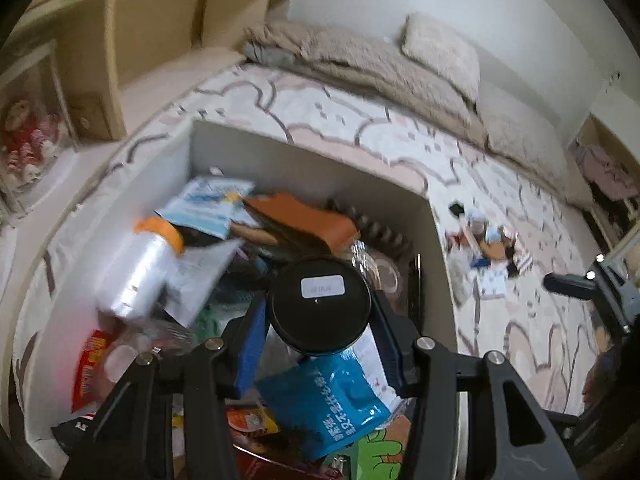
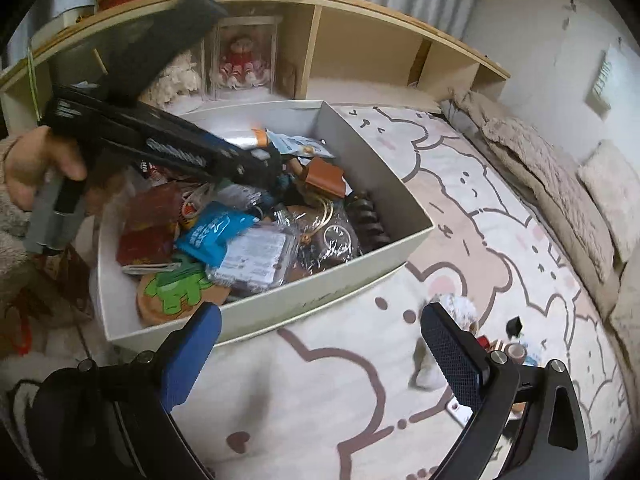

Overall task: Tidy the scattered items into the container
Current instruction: 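Lower the black round tin into the white box and open the left tool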

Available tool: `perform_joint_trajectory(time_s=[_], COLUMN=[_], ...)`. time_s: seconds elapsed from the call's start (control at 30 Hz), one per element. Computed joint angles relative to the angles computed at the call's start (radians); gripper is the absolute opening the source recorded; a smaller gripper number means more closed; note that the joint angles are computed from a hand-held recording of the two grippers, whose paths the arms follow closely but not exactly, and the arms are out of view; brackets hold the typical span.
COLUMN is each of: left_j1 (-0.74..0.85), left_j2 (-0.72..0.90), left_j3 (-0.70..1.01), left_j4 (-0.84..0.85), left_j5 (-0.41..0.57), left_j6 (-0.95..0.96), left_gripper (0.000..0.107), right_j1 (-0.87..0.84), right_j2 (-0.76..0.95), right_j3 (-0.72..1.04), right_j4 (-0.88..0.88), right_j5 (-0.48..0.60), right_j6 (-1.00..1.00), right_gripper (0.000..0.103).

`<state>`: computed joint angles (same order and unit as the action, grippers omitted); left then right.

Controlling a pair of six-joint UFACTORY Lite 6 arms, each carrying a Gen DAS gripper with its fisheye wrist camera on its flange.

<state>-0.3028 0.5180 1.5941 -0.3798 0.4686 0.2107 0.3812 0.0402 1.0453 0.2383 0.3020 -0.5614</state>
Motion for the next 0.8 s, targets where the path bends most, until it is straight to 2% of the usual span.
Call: perform_joint_trajectory(time_s=[0.07, 0.2, 0.47, 0.5, 0.53, 0.6, 0.67, 0.8], left_j1=[-0.017, -0.048, -0.071, -0.074, -0.075, -0.074, -0.069, -0.050], left_j2=[0.037, 0.109, 0.244, 0.252, 0.252, 0.223, 0.184, 0.147], left_j3=[0.033, 0.109, 0.306, 0.321, 0.324, 0.290, 0.244, 0.203], left_j4=[0.049, 0.139, 0.224, 0.250, 0.266, 0.294, 0.309, 0.246], left_j5=[0.027, 0.062, 0.164, 0.175, 0.175, 0.145, 0.106, 0.098], left_j6=[-0.036, -0.113, -0.212, -0.239, -0.258, -0.299, -0.333, -0.300], left_gripper=[0.050, 0.050, 0.050, 0.054, 0.070, 0.094, 0.094, 0.094], right_j1=[-0.012, -0.056, -0.104, -0.108, -0.112, -0.119, -0.124, -0.134], right_j2=[-0.035, -0.102, -0.172, -0.174, -0.177, -0.181, -0.191, -0.211], right_j3=[-0.037, -0.094, -0.155, -0.159, -0.165, -0.176, -0.190, -0.211], right_j4=[0.043, 0.237, 0.391, 0.407, 0.429, 0.479, 0.523, 0.562], right_j5=[-0.008, -0.005, 0.011, 0.012, 0.012, 0.015, 0.015, 0.023], right_j6=[-0.038, -0.211, -0.361, -0.377, -0.397, -0.445, -0.484, -0.519], right_gripper=[0.100, 0.100, 0.100, 0.100, 0.100, 0.100, 0.100, 0.100])
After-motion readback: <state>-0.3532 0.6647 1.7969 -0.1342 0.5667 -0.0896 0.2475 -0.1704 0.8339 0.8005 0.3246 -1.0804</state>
